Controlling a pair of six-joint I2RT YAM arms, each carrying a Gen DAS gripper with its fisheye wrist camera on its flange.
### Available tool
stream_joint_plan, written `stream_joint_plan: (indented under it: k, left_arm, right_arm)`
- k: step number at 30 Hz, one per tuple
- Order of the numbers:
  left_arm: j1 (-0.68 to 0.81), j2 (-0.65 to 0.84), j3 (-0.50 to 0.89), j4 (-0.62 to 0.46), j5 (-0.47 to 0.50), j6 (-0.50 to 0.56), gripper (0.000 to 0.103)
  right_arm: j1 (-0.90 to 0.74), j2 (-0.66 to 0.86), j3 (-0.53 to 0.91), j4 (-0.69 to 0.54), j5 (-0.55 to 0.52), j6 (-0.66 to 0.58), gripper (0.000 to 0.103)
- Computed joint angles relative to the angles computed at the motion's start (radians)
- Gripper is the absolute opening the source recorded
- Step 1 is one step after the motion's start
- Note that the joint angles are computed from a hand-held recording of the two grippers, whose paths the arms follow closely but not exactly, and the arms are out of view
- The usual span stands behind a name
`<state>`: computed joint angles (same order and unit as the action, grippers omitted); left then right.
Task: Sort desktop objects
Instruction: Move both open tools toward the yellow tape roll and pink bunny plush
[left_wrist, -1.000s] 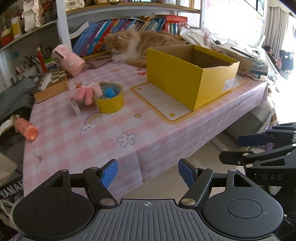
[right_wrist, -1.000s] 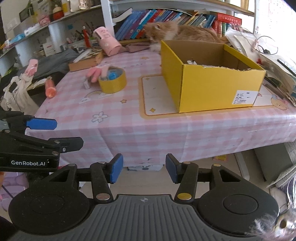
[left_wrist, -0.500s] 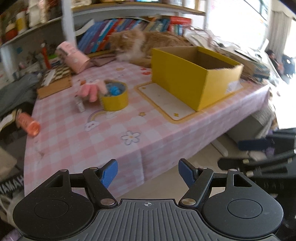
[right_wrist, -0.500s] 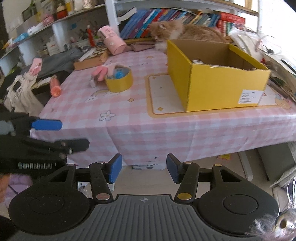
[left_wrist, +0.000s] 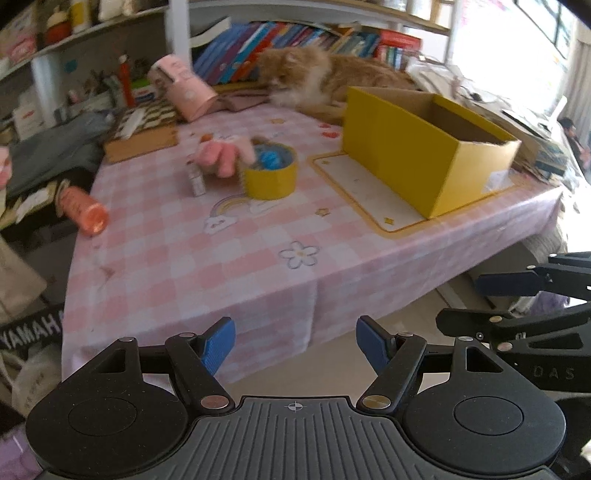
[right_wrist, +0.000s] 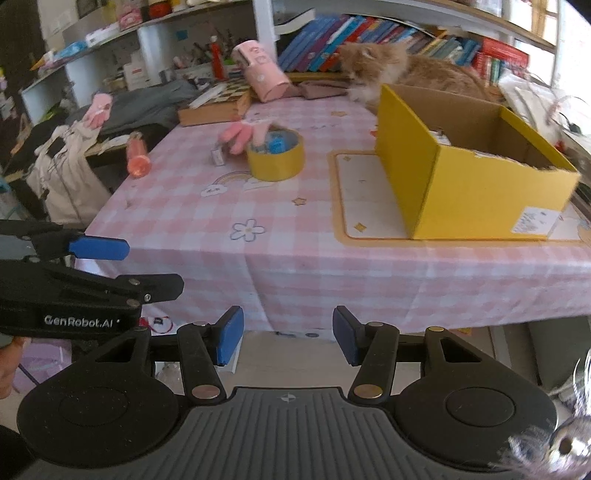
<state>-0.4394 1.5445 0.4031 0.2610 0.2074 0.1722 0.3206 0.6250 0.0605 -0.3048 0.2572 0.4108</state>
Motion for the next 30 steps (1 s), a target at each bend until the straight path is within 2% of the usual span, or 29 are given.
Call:
stream_joint_plan:
  k: [10,18,24,30]
  left_arm:
    - [0.014,0.100,0.087,0.008,-0.023,-0.047,0.075]
    - [0.004,0.211,0.222,0.010,-0.048,-0.103,0.075]
    - [0.005,0.310,0.354,-0.028,-0.080,-0.137,0.075]
    - [-0.002,0.390,0.493,-0.080,-0.112,-0.159,0.075]
  right_arm:
    - [-0.163,0.309,0.039,0.276,-0.147,-0.162,0.052]
    - [-0.325,0.607,0.155,0.453,-0.281,-0.321,0.052]
    - [-0.405,0.785,0.273,0.515,-0.354,-0.413,0.054]
    - [-0.470,0.926,0.404,0.518,-0.416,-0.479,0.055]
